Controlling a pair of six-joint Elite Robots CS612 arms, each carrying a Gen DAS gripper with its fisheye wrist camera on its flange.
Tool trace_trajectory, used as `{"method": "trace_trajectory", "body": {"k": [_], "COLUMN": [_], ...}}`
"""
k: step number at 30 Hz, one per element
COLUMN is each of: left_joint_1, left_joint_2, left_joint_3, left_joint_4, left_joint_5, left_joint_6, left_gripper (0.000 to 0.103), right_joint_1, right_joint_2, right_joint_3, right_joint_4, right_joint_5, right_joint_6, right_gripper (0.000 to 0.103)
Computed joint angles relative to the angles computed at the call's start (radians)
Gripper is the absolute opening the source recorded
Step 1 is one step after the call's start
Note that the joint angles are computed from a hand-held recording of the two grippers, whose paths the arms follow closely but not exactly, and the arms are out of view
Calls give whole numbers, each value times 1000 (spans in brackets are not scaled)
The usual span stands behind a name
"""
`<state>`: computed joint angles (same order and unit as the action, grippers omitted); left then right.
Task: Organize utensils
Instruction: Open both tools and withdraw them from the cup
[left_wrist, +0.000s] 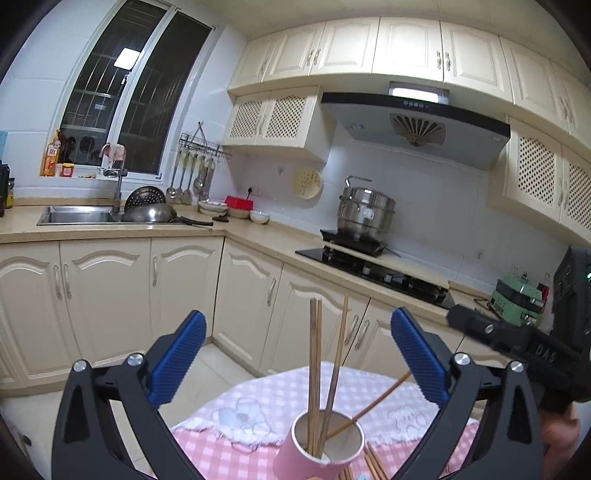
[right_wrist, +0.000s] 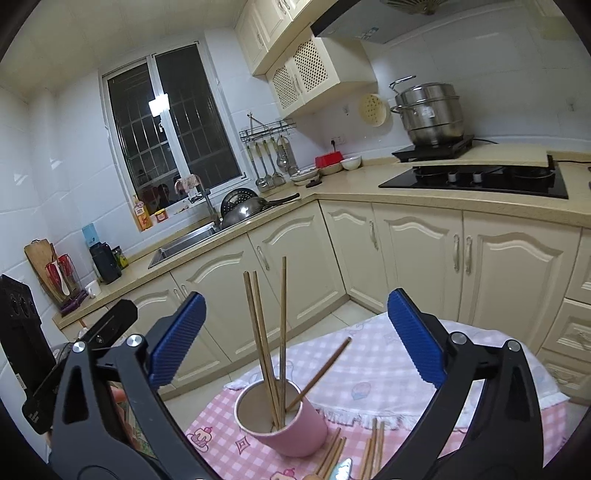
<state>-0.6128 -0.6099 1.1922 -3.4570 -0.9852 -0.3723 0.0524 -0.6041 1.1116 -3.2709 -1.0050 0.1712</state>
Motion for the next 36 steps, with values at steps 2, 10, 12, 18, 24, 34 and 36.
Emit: {"method": "trace_trajectory", "body": {"k": [2,10,12,18,24,34,36], "left_joint_1": [-4,-23,-26,-35,-44,-49,-48], "left_joint_2": [-12,-60,-67,-81,-86,-84,-81], "left_joint_3": [17,88,100,125,143,144,142], "left_joint_4": [16,69,80,125,172,304,336], "left_joint_5": [7,0,-8,-25,-46,-93,-109], "left_joint_6": [-1,-21,-22,-30,-53,-90,-94], "left_gripper": [98,98,98,98,98,98,98], "right_joint_1": [-4,-22,-27,-40,-49,-48,-46], "right_joint_2": [-20,-92,-107,-130,-141,-143,-140], "right_joint_3": [29,134,159,206,233,244,242], "right_joint_4": [8,118,150,237,313,514,543], "right_joint_5": [-3,-16,-19,-31,-43,-73,-87], "right_joint_6": [-11,-100,-118,-146,-167,-276,-288], "right_gripper": [97,97,97,97,97,97,97]}}
